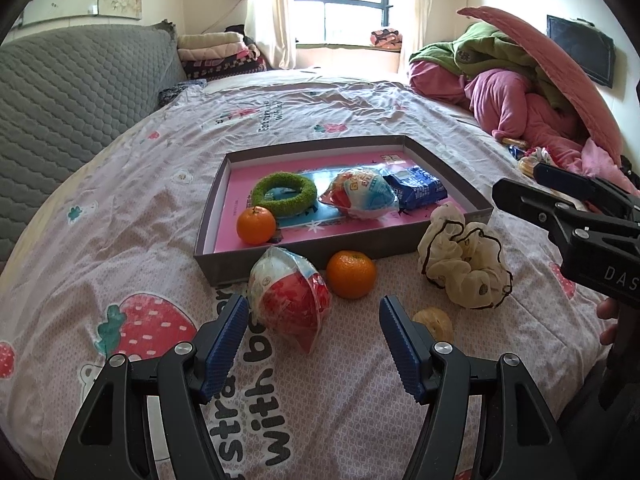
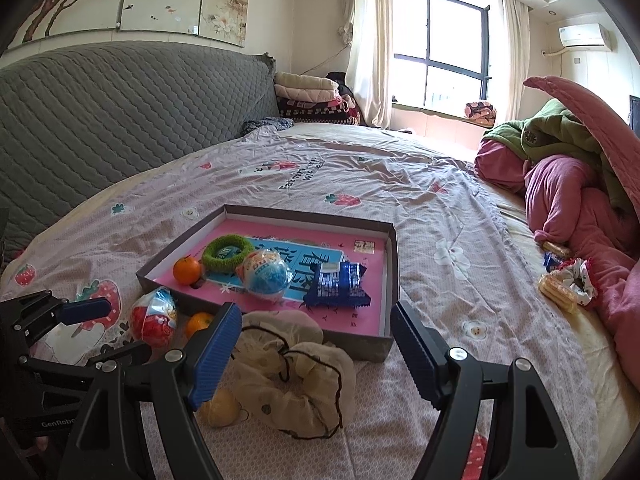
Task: Organize objects
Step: 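Move the left gripper to the red-white bagged candy egg while the right gripper approaches the cream mesh bag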
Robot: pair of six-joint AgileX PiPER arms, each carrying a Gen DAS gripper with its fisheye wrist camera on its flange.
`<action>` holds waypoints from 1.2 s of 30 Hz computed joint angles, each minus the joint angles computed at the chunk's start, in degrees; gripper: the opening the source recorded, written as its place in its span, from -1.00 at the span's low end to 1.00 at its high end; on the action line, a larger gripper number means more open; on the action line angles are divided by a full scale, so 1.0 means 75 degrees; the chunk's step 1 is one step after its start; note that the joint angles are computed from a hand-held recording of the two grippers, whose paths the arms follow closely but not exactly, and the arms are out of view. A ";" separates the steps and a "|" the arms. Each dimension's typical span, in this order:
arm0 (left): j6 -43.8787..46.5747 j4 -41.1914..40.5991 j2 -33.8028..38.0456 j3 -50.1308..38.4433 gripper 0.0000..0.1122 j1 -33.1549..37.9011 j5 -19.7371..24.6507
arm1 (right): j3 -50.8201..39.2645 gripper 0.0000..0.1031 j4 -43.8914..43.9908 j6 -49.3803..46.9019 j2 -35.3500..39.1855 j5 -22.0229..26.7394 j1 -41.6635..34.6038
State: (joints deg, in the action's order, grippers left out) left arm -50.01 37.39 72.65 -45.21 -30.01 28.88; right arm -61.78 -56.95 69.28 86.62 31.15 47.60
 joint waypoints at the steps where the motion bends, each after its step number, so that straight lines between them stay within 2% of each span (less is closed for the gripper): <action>1: 0.0009 -0.0012 -0.0010 0.0010 0.24 0.0007 0.0004 | 0.0026 0.48 0.0016 0.0021 -0.0011 0.0013 0.0012; 17: 0.0193 -0.0307 -0.0107 0.0296 0.24 -0.0067 0.0136 | 0.0476 0.48 0.0278 0.0073 -0.0080 0.0234 0.0432; 23: 0.1089 -0.1323 -0.0013 0.0380 0.24 0.0272 -0.0002 | 0.0547 0.48 0.0800 -0.0257 -0.0011 0.0229 0.0435; 29: 0.0992 -0.1267 0.0181 0.0357 0.24 0.0370 0.0004 | 0.0353 0.48 0.1729 -0.0982 0.0342 0.0437 0.0239; 36: 0.0492 -0.0897 0.0495 0.0210 0.24 0.0474 -0.0062 | 0.0232 0.48 0.2234 -0.1469 0.0604 0.0527 0.0150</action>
State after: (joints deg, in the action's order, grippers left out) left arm -46.32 30.66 76.37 -43.63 -26.46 28.41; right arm -60.04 -40.20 58.27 91.15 35.10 48.73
